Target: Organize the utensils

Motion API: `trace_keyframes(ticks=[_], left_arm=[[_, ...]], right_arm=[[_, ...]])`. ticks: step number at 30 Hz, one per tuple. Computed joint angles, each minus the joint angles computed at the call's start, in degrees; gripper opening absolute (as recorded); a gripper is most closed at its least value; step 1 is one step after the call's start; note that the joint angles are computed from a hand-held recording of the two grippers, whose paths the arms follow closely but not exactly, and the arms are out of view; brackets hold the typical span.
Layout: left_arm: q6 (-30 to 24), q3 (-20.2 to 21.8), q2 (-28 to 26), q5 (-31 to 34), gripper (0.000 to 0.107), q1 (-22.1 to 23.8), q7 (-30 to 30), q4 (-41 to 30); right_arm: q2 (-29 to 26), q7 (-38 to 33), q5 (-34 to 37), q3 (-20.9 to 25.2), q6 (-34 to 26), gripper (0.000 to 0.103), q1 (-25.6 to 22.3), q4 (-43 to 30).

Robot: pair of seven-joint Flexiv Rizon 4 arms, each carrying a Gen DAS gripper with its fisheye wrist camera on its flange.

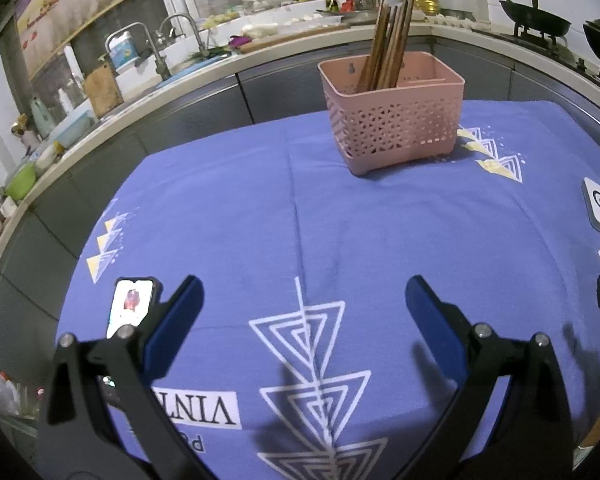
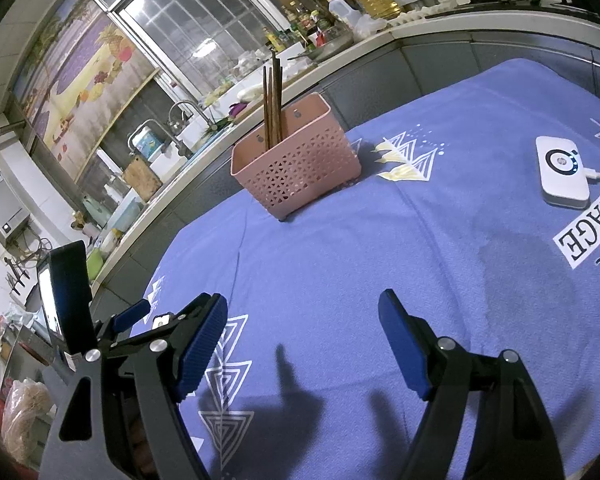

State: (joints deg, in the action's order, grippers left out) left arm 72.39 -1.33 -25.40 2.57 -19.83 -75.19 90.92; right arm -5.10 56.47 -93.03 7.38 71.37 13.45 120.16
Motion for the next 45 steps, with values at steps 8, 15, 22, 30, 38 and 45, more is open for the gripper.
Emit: trace_keyframes(ticks=[8, 15, 22, 30, 38, 45], left_arm=[[-0.1, -0.1, 0.0, -0.1, 0.097, 0.2, 0.3, -0.1], [0.1, 0.0, -0.1, 0.2, 0.097, -0.1, 0.1, -0.2], [0.1, 0.0, 0.0, 0.3, 0.097, 0.0, 0.1, -0.2], [-0.2, -0.2, -0.1, 0.4, 0.097, -0.1, 0.4, -0.3], [-0.2, -0.9, 0.2, -0.5, 0.097, 0.1, 1.3, 0.3], [-1.1, -0.9, 0.1, -1.1, 0.097, 0.1, 1.1, -0.1]], right_arm=[[0.0, 0.0, 0.2, 0.1, -0.2, 0.076, 0.2, 0.0], [0.0, 0.1, 0.2, 0.1, -0.3, 0.075, 0.2, 0.0], [0.0, 0.2, 0.1, 0.1, -0.2, 0.075, 0.1, 0.1], [0.1, 0.3, 0.1, 0.0, -0.2, 0.075, 0.2, 0.1], [0.1, 1.0, -0.3, 0.2, -0.5, 0.075, 0.3, 0.2], [-0.1, 1.1, -0.1, 0.3, -0.9, 0.075, 0.6, 0.0]])
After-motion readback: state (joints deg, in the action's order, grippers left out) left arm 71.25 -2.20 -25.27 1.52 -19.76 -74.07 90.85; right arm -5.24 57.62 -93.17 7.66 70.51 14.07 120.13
